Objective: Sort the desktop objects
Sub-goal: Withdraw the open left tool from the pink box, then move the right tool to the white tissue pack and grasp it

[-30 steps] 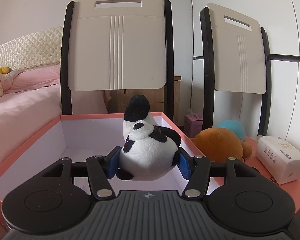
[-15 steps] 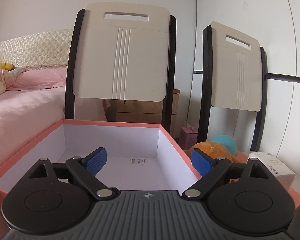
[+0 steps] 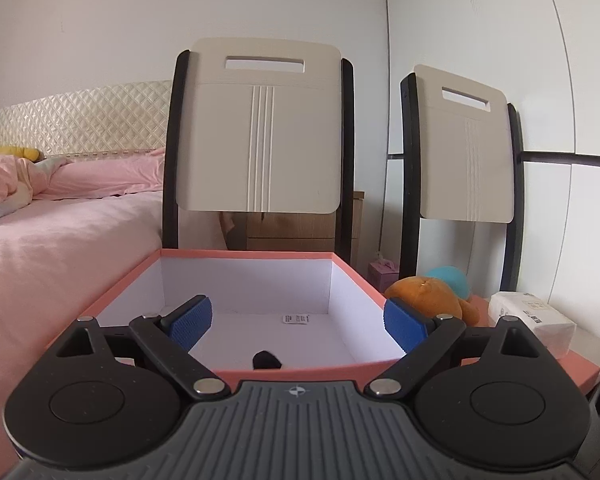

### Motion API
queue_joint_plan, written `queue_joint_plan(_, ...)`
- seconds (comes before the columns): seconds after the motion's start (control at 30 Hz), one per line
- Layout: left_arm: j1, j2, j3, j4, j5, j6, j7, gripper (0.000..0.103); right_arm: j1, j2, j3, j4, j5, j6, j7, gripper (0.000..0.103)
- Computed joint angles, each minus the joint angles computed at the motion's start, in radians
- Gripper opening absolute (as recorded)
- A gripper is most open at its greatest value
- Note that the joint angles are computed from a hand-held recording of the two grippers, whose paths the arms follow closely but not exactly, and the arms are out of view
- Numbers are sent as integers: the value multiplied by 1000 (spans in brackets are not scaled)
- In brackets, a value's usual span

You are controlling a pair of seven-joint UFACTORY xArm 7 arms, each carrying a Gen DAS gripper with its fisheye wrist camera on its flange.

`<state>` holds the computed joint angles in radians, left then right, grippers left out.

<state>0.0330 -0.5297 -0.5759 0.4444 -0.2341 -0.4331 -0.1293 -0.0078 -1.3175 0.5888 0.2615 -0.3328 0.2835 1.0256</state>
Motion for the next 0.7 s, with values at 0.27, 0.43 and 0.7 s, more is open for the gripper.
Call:
queue_joint_plan(0.27,-37,-122,25,-140,-22,-13,-52,100,-43,9,32,9,4,-38,47,102)
queue_joint_plan(0.43,-37,-191,32,-205,3,-25,-94,103,-72,46,60,22,-5,-72,54,102)
queue_joint_plan(0.7,-74,-180,89,-224,75,-47,-106,103,-109,72,89,38,-1,-90,86,102)
